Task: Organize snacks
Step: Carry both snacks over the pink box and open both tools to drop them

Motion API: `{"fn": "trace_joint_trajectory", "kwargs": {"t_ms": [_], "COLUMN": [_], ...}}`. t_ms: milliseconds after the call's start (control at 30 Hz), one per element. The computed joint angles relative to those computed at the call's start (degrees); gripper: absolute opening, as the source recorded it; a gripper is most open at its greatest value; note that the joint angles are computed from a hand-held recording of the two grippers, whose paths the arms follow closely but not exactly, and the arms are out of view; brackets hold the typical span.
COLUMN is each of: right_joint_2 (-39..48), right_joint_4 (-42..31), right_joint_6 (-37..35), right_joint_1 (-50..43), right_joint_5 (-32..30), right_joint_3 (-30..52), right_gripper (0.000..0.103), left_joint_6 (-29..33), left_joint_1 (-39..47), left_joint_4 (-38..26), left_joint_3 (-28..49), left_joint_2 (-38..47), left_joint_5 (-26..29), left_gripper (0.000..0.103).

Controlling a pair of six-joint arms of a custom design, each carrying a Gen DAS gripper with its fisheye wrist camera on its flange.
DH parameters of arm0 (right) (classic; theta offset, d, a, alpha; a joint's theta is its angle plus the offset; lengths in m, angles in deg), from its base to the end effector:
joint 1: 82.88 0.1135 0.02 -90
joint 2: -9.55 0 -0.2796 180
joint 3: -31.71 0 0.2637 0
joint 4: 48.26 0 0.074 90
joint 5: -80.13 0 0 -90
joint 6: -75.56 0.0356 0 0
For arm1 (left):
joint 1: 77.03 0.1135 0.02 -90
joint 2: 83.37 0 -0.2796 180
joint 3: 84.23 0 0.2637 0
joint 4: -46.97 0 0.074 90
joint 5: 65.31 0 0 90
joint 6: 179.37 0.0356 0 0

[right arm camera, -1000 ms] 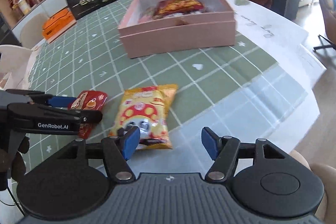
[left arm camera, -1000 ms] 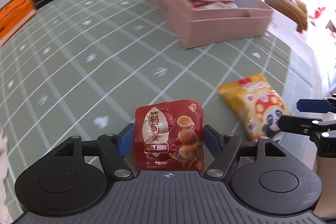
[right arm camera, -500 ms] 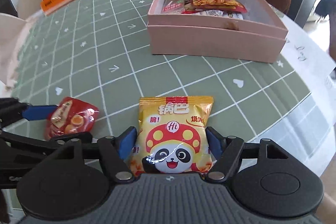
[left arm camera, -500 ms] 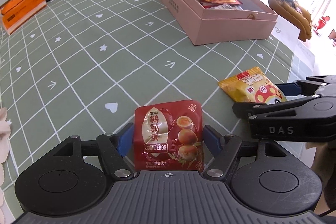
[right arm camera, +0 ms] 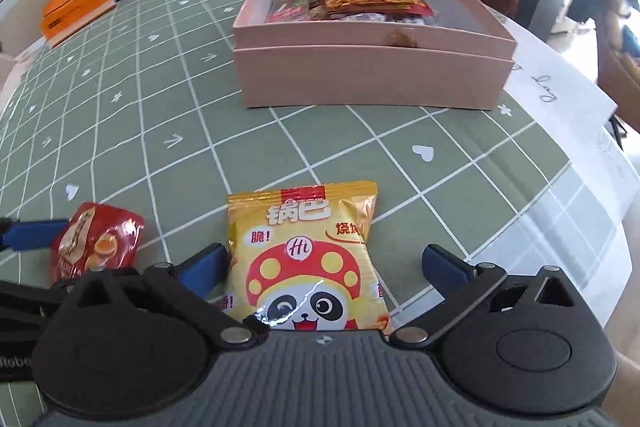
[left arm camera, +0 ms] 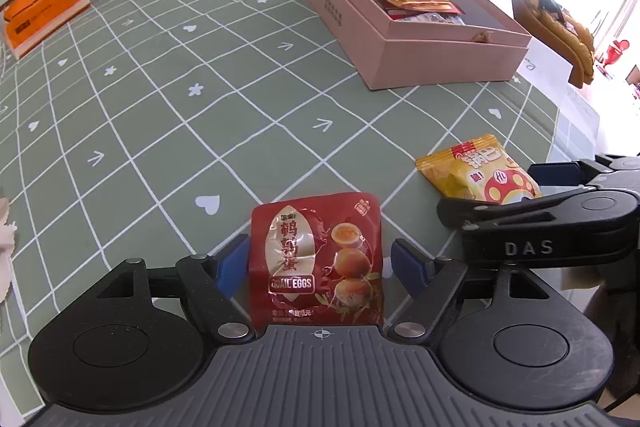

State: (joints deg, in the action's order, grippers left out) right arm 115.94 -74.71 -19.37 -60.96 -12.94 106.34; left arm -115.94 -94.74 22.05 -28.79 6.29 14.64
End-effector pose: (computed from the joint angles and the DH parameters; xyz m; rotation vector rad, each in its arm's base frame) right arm 0.3526 0.1439 0.1498 -0.6217 2.5194 0.1779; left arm 0.2804 -0.0830 0.1512 -0.2615 2.5656 -0.0582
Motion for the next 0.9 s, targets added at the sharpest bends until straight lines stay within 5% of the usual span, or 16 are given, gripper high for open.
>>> {"fn": "trace_joint_trajectory", "kwargs": {"t_ms": [67,100,367,600,833,900], "right_joint_2": [-1.07,-2.14,-9.01,-14.75,-14.18,-14.78], "right_joint_4": [-0.12,0.15,-3.85,-2.36,-4.69,-4.71], "right_joint_6": [-2.29,-3.35,-7.21,-6.64,-5.60,-5.52], "right_joint_1": [-0.67,-0.84,-4.17,-10.93,-14.46,-14.14], "right_joint_5": [-1.51,-2.16,-6.03,-6.55,-7.35,-7.11], "right_joint_3": [-0.62,-1.34,-4.29,-7.36,-5.62,-5.89], "right_gripper": [0.087,0.065,0.059,0.059,0.059,0.059], "left_joint_6": [-0.03,-0.10,-1.99,-3.14,5.97,4.95], "left_joint_1": [-0.10,-0.23,-1.61,-3.21,2.56,5.17], "left_joint_4": [-0.59,-1.09,-4.87,5.09,15.98,10.68], "left_joint_3": [0.51,0.92,3.72,0.04,19.99,30.06], "left_joint_2": [0.31,0.56,2.09,-4.43,4.42,11.91], "left_joint_5": [-0.17,-0.37,-2.70,-1.89,1.93,6.20], "left_gripper": [0.081,0.081,0.076,0.075,0.078,0.076]}}
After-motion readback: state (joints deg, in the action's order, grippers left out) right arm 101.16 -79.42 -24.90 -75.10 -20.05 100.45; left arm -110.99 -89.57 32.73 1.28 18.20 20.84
